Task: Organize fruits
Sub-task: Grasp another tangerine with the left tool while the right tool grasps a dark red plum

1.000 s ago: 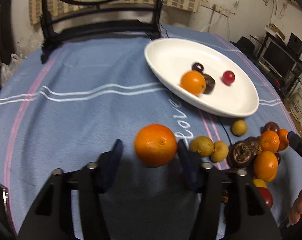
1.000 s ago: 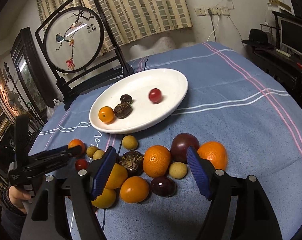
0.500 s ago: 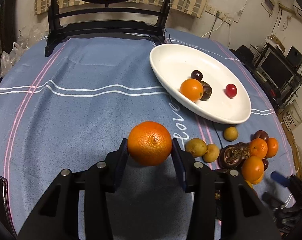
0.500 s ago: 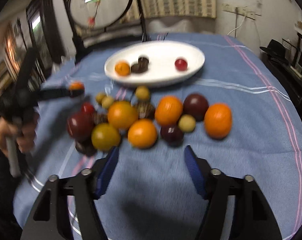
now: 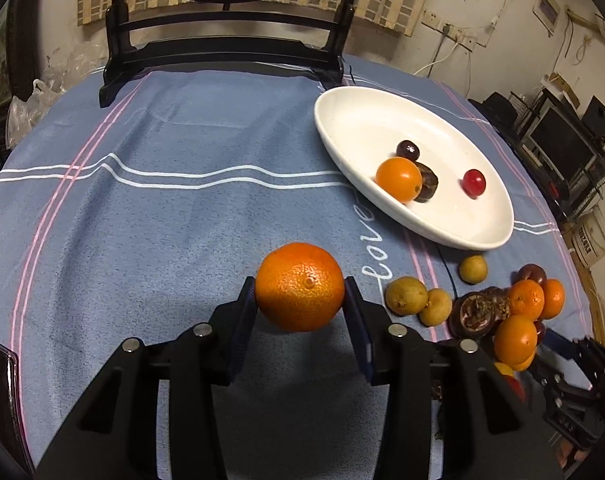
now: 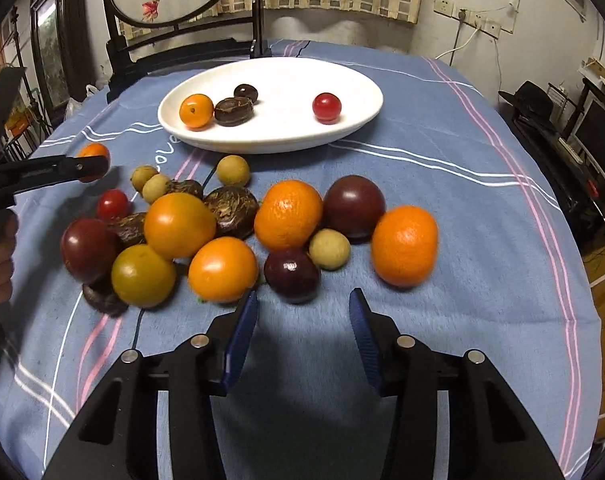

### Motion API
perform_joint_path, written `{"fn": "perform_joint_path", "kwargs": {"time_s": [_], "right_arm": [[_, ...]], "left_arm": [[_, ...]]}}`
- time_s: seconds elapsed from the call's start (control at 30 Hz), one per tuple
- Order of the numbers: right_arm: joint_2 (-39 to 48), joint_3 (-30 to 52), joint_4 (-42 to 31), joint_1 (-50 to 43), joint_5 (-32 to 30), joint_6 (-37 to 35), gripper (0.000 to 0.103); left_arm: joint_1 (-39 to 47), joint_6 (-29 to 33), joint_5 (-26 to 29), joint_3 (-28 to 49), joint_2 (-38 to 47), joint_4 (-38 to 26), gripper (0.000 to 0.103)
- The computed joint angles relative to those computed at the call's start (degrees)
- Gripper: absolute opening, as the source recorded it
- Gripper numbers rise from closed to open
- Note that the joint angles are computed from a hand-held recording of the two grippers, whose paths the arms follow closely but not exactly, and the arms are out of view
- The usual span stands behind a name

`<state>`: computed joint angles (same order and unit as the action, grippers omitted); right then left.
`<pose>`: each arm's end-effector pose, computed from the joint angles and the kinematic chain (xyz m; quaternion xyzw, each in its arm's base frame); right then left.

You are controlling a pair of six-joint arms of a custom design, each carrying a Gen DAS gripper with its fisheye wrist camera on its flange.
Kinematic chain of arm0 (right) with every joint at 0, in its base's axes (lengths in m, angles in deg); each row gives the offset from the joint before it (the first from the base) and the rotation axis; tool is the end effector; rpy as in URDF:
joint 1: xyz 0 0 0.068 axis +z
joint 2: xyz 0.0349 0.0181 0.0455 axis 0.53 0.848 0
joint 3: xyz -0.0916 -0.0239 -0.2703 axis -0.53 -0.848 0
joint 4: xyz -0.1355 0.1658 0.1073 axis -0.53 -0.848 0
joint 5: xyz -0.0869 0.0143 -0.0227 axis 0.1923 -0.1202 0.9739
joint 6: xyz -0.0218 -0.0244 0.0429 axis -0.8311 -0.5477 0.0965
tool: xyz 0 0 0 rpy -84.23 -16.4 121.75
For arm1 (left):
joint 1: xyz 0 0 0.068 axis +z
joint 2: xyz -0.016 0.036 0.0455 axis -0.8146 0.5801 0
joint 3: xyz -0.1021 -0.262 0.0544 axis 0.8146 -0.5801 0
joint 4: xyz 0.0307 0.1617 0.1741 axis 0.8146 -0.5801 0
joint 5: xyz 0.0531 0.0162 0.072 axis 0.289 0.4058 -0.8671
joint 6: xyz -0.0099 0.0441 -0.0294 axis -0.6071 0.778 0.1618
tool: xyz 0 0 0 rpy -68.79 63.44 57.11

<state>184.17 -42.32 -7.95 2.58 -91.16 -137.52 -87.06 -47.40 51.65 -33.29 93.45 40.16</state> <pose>0.1878 -0.0879 0.0595 -0.2313 0.9277 0.0456 0.2895 0.1749 -0.0974 0.0685 -0.1414 0.9350 -0.0477 0.3218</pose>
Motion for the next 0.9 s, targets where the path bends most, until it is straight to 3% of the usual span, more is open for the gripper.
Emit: {"fn": "perform_joint_path", "kwargs": {"time_s": [0.1,0.17,0.3,0.57,0.7,0.87,0.9], "right_arm": [[1.5,1.4,0.7,2.5,0.9,2.8,0.046],[2.1,2.7,-1.4,3.1,-0.4,3.0,0.029],[0.8,2.2,-1.8,2.3,-0.7,4.0,0.03],[-8.8,6.0,-18.9,-6.9,-11.5,1.2,0.03],[-14.0,6.5,-18.2,-3.1,-13.3,8.7,0.03],[-14.0,8.8,-13.0,9.2,-7.6,20.5,0.03],[-13.5,9.4,-12.3,11.1,-6.5,22.1,0.03]], "left_arm": [[0.0,-0.1,0.2,-0.2,0.0,0.4,0.042],[0.3,0.1,0.8,0.0,0.2,0.4,0.042],[0.5,0.6,1.0,0.0,0.3,0.6,0.042],[-0.1,0.6,0.7,0.2,1.0,0.9,0.042],[-0.2,0.5,0.3,0.5,1.5,0.7,0.042],[0.7,0.9,0.8,-0.5,0.9,2.3,0.042],[1.2,0.9,1.0,0.1,-0.7,0.3,0.042]]}}
